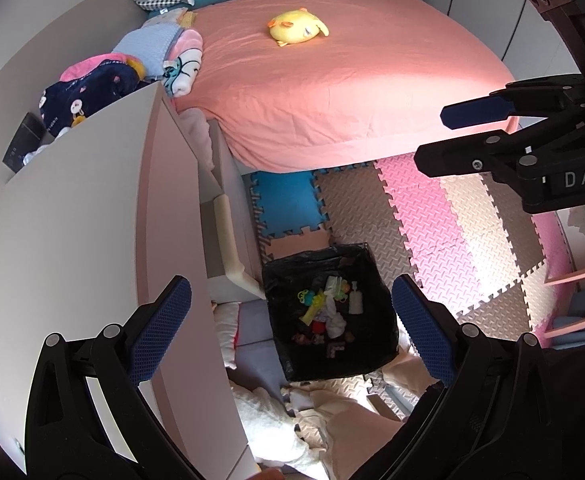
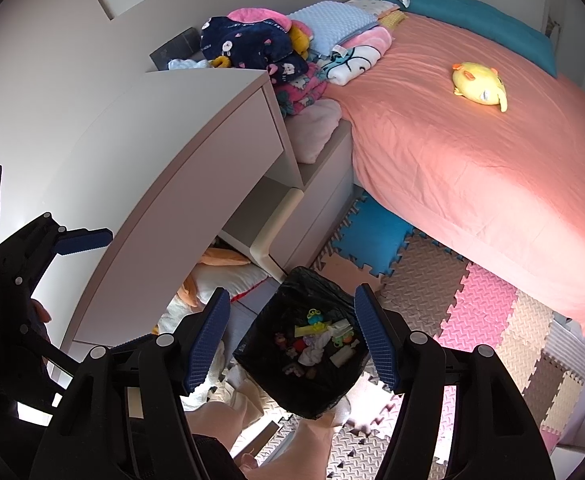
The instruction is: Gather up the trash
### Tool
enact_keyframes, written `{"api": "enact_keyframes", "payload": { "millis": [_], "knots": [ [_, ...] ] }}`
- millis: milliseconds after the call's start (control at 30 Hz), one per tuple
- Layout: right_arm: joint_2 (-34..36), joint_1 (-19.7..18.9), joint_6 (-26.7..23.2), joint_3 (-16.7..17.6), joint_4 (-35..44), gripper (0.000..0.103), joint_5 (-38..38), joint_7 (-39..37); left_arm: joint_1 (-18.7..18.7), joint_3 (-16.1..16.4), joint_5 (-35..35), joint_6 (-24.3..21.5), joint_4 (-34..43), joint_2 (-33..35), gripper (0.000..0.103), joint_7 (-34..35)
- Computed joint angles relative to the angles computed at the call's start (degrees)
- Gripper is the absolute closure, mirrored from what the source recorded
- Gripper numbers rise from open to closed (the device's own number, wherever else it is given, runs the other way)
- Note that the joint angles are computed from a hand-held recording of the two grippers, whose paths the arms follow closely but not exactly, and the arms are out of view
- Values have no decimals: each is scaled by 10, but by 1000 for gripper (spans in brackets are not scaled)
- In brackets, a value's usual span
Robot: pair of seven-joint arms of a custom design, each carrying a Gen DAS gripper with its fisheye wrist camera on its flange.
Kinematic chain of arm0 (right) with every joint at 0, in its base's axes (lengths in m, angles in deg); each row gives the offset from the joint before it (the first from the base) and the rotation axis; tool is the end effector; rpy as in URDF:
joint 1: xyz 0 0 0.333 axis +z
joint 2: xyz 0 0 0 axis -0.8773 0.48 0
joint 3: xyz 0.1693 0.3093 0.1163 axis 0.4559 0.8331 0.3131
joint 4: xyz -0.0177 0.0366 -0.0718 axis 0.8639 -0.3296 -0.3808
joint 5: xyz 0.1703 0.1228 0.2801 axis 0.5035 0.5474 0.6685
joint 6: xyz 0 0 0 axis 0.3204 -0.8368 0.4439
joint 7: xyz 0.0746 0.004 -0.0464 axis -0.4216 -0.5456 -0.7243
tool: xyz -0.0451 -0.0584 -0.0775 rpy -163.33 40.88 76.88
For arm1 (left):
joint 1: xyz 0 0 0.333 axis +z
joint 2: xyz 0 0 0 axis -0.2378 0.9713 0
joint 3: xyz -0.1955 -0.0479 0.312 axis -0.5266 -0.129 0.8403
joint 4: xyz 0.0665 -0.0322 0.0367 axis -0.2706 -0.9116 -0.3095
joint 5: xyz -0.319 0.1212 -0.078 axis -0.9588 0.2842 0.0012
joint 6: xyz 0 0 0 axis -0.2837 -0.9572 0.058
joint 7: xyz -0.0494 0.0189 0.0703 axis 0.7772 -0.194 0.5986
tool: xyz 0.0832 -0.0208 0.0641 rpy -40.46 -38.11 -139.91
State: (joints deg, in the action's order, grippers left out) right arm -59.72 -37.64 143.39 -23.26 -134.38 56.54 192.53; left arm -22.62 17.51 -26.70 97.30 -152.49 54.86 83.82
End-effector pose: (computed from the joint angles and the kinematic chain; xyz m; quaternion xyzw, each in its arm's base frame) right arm 0.5673 0.2571 0.5298 -0.6065 0.7516 -0.1134 0.2334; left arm 0.6253 -0.2677 0.5349 -0.2668 0.9393 -0.1945 0.0929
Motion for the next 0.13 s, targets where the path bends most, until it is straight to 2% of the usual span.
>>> {"api": "enact_keyframes", "payload": {
  "millis": [133],
  "knots": [
    [-1, -1, 1, -1, -3, 37, 0, 0, 10, -9, -18, 21, -15, -8, 6, 24]
  ]
}}
